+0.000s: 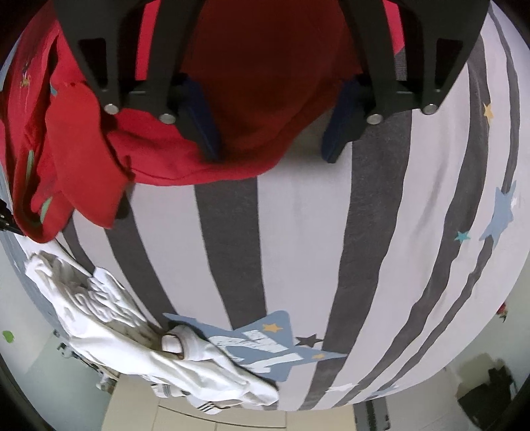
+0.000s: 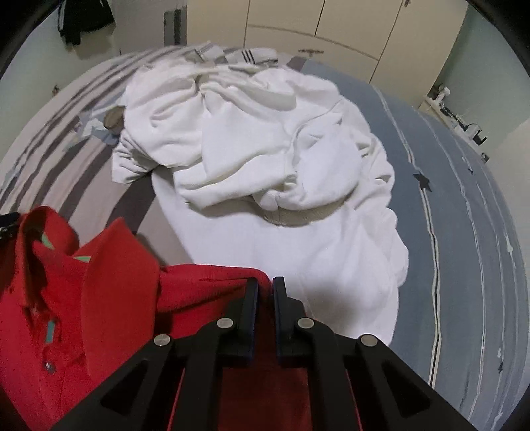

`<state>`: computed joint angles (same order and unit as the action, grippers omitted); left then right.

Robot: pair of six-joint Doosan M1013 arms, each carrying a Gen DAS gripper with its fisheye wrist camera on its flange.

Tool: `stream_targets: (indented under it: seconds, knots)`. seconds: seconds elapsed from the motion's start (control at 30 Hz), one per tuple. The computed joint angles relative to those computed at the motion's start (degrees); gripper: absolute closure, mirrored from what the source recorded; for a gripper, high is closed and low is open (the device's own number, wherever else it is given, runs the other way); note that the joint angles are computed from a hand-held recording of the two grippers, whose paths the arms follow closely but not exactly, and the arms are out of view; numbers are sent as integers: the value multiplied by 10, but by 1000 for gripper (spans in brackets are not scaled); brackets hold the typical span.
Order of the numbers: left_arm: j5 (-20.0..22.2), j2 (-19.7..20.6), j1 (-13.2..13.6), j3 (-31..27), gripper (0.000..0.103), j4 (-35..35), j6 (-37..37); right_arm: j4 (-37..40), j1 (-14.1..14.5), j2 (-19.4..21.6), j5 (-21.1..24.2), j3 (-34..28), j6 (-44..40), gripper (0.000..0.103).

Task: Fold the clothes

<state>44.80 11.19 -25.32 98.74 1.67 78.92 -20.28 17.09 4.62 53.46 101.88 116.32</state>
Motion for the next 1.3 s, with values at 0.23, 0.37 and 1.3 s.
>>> stream_targets:
  seconds: [0.23, 0.37, 1.3]
  knots:
    - [-17, -2, 4, 4, 80, -14, 20, -22, 11, 7, 16, -10, 40, 96]
    - [-30, -7, 10, -1, 100, -40, 44, -43, 16, 5, 8, -8, 48, 96]
    - [12, -9, 37, -17, 43, -117, 41, 21, -6, 20, 51, -22, -37, 54]
